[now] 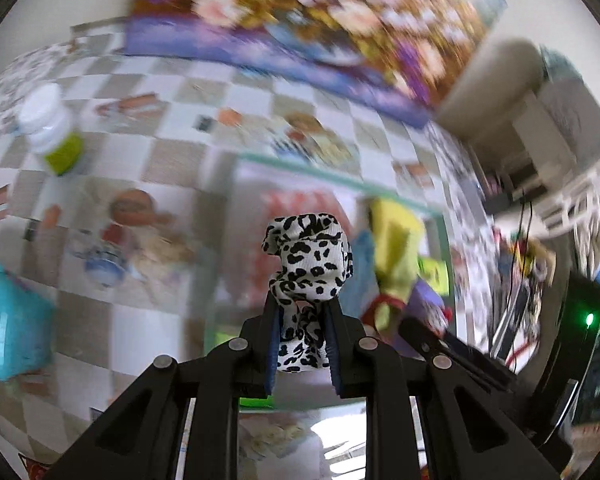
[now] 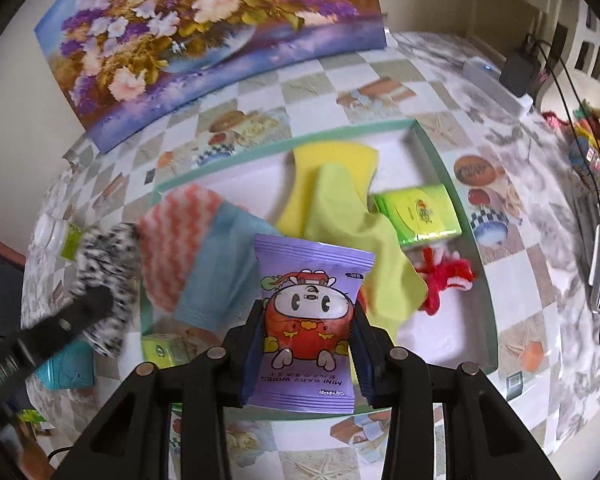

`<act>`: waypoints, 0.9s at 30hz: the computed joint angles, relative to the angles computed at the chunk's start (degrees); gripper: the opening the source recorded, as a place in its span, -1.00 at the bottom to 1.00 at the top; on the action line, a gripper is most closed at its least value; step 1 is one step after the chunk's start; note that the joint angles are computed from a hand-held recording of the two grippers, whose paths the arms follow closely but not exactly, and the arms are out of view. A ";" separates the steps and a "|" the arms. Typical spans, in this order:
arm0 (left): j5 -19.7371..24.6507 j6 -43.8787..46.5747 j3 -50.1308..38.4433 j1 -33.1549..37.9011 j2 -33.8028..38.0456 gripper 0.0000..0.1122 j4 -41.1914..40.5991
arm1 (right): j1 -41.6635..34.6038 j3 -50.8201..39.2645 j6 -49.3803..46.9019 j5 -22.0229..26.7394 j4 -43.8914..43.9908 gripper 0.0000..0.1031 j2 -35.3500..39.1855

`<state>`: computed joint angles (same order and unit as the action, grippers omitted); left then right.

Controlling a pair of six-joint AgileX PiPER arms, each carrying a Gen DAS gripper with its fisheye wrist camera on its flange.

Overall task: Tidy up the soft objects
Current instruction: 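Lift the scrunchie and baby-wipes pack and carry both over the tray, then open both grippers to drop the scrunchie and wipes pack into the tray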

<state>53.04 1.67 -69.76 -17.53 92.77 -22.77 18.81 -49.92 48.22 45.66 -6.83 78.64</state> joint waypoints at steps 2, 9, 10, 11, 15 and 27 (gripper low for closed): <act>0.00 0.42 0.42 -1.74 0.94 -0.61 -0.92 | -0.93 0.60 -1.71 -0.58 1.58 -0.18 0.57; -0.01 1.07 1.47 -2.66 2.63 -0.56 -2.90 | -2.33 1.74 -4.29 -1.45 4.44 -0.15 1.01; -0.09 1.45 1.66 -2.37 2.58 -0.50 -3.42 | -2.29 1.60 -4.32 -1.31 4.38 -0.11 0.99; -0.18 1.66 1.77 -2.20 2.53 -0.43 -3.75 | -2.20 1.44 -4.31 -1.11 4.19 -0.06 0.95; -0.52 2.91 2.73 -0.69 1.93 -0.26 -5.55 | -1.51 1.24 -2.67 -0.40 2.52 0.24 -0.11; -3.13 2.78 7.46 2.19 -2.80 0.07 -2.92 | 1.55 2.98 1.80 1.56 -0.80 0.39 -2.55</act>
<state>49.91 4.44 -62.30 -15.34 89.98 -25.69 20.36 -46.94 50.02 47.23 -7.63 76.08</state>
